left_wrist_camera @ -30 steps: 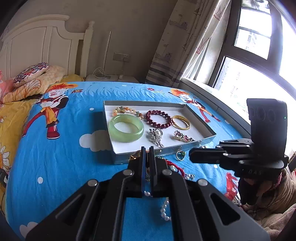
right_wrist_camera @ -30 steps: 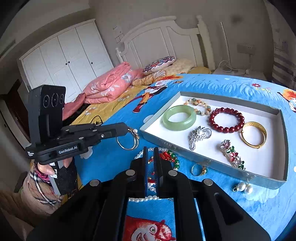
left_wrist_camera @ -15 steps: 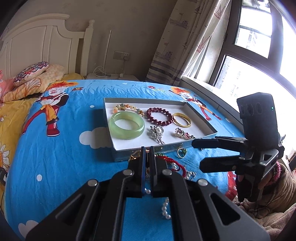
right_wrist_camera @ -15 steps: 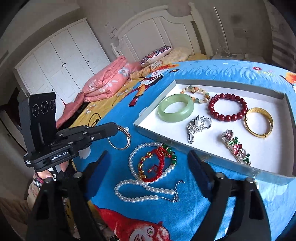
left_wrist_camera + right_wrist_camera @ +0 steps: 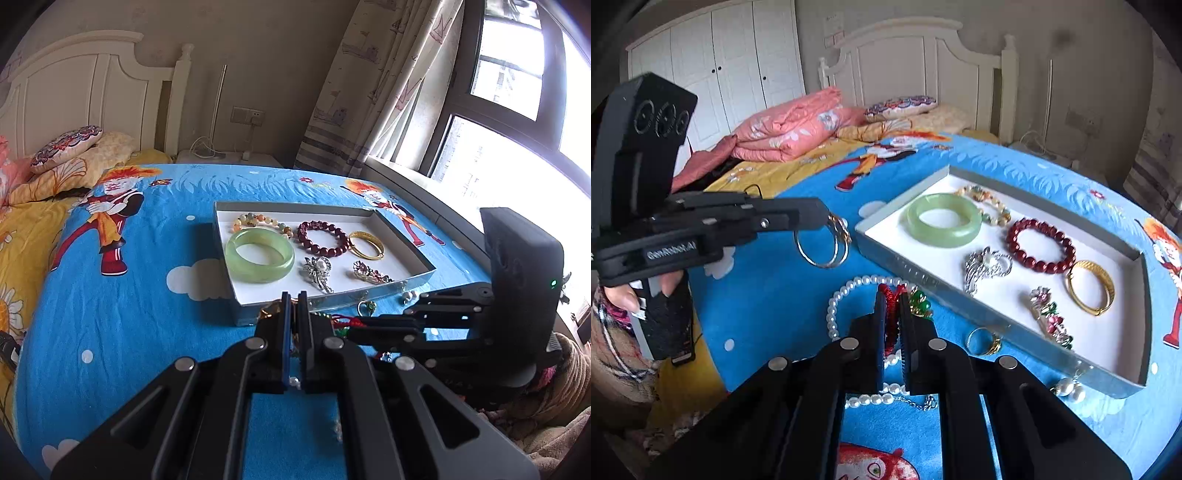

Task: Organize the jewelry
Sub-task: 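Carry the red string bracelet into the tray with the right tool while the left drops the hoop earrings there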

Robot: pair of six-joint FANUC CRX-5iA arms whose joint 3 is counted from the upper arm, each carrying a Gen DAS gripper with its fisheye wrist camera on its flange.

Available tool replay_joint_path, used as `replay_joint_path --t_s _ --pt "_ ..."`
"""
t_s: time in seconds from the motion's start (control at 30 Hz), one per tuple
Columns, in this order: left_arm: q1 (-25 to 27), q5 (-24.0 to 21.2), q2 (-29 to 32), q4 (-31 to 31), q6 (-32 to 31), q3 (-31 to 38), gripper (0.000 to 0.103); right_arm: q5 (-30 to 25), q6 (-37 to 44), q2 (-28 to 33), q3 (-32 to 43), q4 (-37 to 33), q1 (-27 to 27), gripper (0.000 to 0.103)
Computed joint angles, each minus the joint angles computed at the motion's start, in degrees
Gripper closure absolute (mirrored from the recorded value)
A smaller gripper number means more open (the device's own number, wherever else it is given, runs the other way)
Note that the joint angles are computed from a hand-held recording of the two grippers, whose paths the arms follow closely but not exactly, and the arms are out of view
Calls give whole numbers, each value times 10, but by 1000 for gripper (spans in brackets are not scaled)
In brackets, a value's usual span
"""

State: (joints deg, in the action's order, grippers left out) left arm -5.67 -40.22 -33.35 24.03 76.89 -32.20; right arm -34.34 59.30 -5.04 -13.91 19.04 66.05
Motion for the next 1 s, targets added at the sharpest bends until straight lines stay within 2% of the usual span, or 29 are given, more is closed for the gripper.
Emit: replay_joint_path --t_s 0.23,0.4,0.5,0.73,0.93,1.0 --pt "-16 3 16 -15 3 30 100 31 -39 -43 -20 41 -16 93" --pt "-47 6 62 -40 10 79 100 30 -56 -63 -24 42 -53 93" --pt "-64 12 97 -32 0 105 100 29 -65 -70 -26 35 -85 93" --pt "-115 8 194 -60 17 192 100 6 -22 -54 4 -30 -159 93" --pt "-150 -8 279 -105 66 267 100 -21 52 2 78 -135 -218 93" --pt "-152 -11 298 -99 68 276 100 -30 73 23 105 -171 -232 93"
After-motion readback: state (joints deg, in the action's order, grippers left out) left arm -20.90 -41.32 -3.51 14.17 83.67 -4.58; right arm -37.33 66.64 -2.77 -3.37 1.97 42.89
